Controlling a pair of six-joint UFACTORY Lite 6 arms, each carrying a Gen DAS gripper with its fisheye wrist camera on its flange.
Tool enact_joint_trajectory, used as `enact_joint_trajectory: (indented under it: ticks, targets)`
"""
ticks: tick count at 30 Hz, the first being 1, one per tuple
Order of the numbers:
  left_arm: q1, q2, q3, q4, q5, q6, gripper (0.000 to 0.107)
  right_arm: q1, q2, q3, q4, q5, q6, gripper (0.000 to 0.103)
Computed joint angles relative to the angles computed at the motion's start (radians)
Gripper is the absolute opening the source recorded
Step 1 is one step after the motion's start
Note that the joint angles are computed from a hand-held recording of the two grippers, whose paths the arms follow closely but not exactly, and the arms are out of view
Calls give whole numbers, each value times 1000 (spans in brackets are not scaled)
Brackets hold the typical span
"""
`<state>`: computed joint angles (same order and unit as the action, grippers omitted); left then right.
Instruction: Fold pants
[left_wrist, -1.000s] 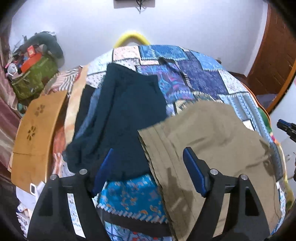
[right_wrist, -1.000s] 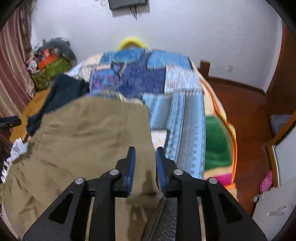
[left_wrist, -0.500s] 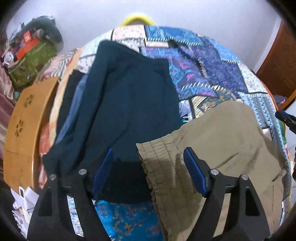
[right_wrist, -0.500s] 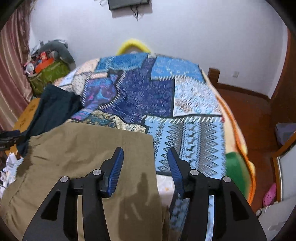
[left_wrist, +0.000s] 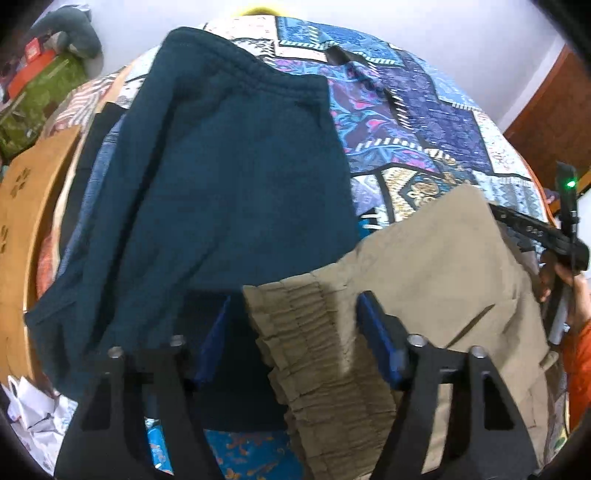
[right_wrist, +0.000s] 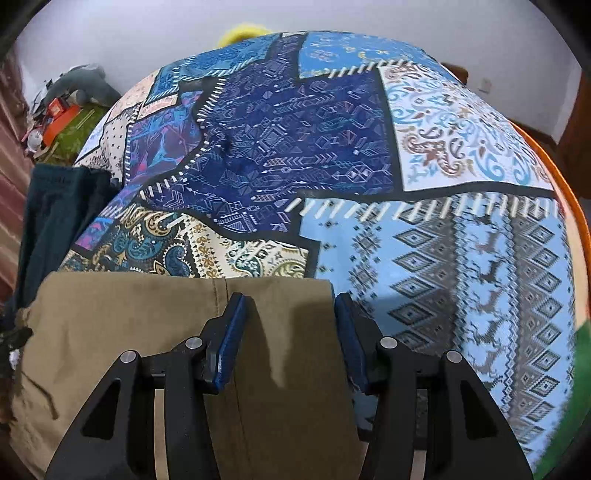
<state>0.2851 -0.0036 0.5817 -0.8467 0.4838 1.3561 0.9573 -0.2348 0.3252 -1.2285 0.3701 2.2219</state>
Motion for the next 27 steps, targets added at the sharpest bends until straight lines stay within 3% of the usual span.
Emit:
enact_joint_trajectory:
  ticks: [2,3,4,7,11,14,17,25,27]
  targets:
    - [-19,-24,-21,-17,-27,2,58,3,2,2,12,0,-12,33]
    - [-28,-39,-35,-28,-40,8,56,-8,-12,-8,9,-13,-13,15]
    - [-33,-58,-50,-39,-53,18,54,-29,-31,-25,-24,-54,8,11]
    - [-34,-142,-110,-96,-85,98,50,41,-25,-5,18,37,-11,10]
    - [-41,-234,-128,-32,-92,43,47,148,-106,12,130,206,-104,10]
    - [-11,-280,-84,31,-22,-29,46,240,-259,28,234,387,-205,10]
    - [25,-351,-35,69,75,-92,46,374,-405,115,289,642,-295,10]
    - [165,-610,16,127,374,-136,46,829,-402,401,266,1187,-240,9]
    - [222,-675,5,133,450,-110,46,933,-378,424,280,1268,-182,9]
